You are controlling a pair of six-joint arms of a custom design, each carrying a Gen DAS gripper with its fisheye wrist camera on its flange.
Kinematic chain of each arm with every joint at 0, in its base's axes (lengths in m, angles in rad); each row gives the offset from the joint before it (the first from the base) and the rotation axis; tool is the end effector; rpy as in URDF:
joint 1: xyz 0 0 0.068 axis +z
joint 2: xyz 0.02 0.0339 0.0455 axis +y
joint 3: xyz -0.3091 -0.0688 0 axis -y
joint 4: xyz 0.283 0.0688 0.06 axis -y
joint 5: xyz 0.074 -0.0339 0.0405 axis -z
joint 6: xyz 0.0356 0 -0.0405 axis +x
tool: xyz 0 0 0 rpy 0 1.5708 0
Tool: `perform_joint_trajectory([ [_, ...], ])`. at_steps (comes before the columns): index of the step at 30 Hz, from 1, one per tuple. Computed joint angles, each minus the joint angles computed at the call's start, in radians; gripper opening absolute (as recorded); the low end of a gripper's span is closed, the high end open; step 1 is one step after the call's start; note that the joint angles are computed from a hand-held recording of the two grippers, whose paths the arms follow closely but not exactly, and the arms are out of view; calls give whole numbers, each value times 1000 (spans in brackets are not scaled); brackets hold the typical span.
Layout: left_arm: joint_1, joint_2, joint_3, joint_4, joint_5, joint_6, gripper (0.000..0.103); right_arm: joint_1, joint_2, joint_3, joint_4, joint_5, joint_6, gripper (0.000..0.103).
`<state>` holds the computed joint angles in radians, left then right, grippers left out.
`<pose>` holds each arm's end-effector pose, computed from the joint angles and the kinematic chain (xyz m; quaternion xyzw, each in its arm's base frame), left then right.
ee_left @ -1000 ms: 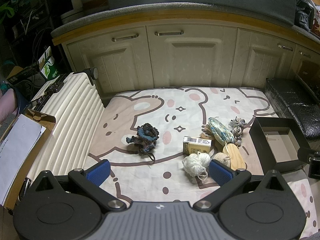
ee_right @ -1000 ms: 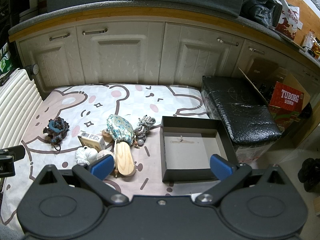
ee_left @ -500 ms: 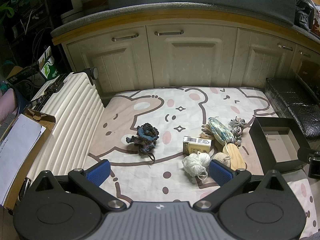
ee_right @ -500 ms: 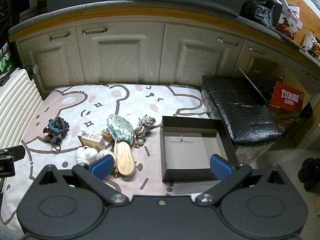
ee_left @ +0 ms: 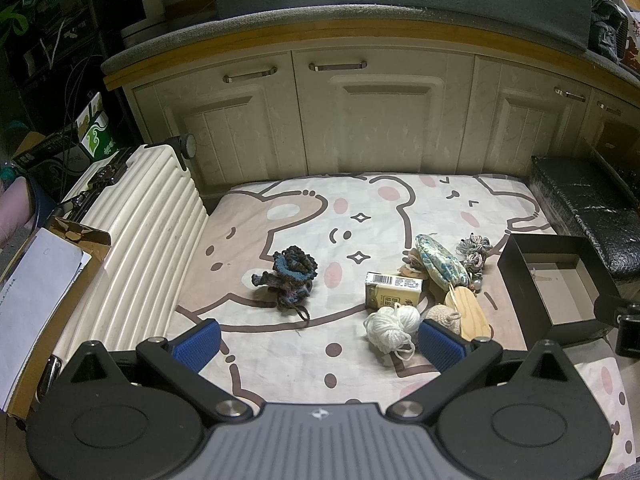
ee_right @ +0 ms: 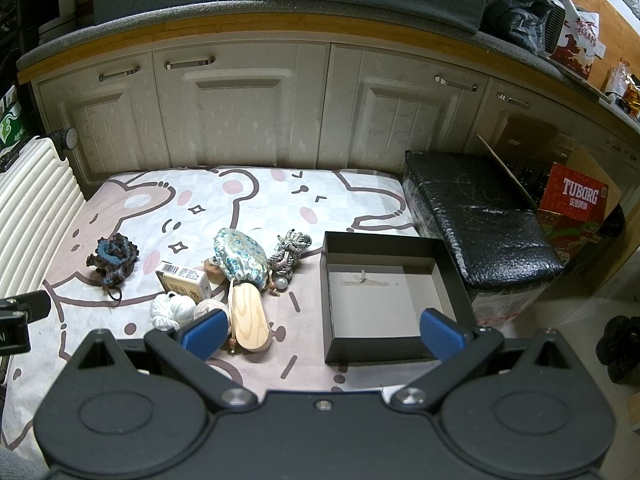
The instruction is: Organize objects
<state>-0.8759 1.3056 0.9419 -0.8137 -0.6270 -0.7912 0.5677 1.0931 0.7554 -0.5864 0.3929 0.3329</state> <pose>0.1852 -0.1896 0.2722 -0.0207 0.9346 0.0657 0.3489 0.2006 0.1117 0.2655 -0.0473 0.9308 -0.0310 0.3611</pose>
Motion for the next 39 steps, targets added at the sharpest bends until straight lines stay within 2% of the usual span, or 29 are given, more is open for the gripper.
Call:
perform_joint_trajectory([
  [21, -3, 1, 1, -3, -6, -9, 103, 0, -15, -7, 3, 7, -3, 103],
  [28, -40, -9, 0, -3, -63, -31, 103, 27, -53, -27, 43, 46, 7, 103],
  [35, -58, -36, 18, 21, -123, -6, 103, 46, -109, -41, 107, 71, -23, 103],
  [39, -48, -61, 29, 61, -156, 28, 103, 34, -120, -27, 154, 51, -50, 103],
])
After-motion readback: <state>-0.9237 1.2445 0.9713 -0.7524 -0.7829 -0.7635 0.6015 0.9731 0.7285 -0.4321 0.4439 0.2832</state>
